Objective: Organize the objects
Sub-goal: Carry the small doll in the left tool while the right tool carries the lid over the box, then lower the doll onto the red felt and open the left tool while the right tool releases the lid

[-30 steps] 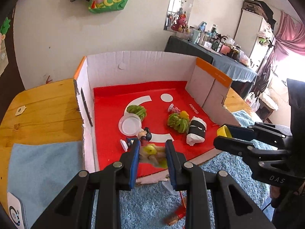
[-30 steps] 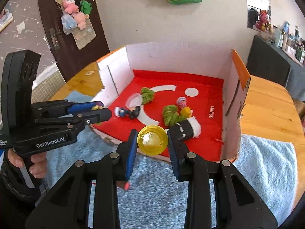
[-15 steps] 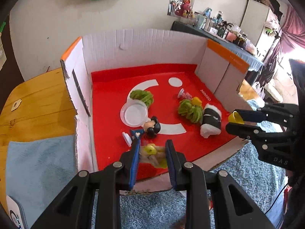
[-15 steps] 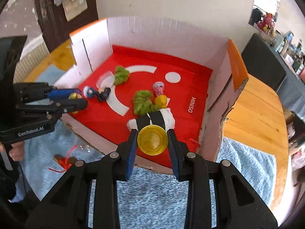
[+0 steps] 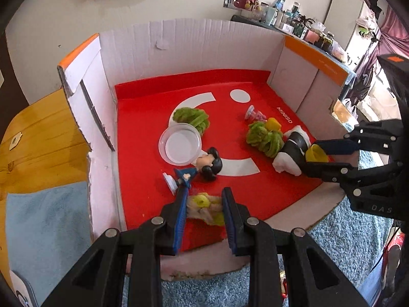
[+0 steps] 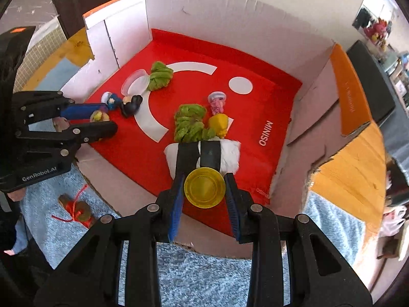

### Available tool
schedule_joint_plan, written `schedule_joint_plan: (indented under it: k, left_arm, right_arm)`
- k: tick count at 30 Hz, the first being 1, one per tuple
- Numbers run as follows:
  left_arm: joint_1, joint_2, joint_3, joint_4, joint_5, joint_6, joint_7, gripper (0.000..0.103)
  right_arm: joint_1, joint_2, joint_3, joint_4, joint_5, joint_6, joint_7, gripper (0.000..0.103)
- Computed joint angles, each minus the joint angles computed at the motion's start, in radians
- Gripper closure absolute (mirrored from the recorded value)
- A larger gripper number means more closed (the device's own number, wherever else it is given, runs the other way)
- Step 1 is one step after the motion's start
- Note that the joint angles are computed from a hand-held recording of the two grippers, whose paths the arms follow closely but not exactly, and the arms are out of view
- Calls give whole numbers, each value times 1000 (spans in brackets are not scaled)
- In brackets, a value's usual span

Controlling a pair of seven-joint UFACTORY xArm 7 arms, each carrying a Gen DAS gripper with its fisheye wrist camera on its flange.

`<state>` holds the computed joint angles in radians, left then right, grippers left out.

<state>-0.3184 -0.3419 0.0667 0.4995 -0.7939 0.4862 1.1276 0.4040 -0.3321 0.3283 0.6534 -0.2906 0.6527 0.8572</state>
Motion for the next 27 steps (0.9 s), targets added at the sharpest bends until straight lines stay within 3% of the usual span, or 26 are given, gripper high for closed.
schedule_joint_plan:
  k: [8,14,27]
  left_arm:
    - [-10,37,-9,23,-32,-35,9,75]
    - [-14,64,-17,41,-83,-49,33,75]
    - [-5,121,-55,79,-176,-90,70,75]
  right_arm:
    - [-45,-23,27,-76,-42,-176,111,73]
    - [-115,-22,104,-72,-188,-200,275,73]
    - [-129,53,81,-45,-332,-225,415,73]
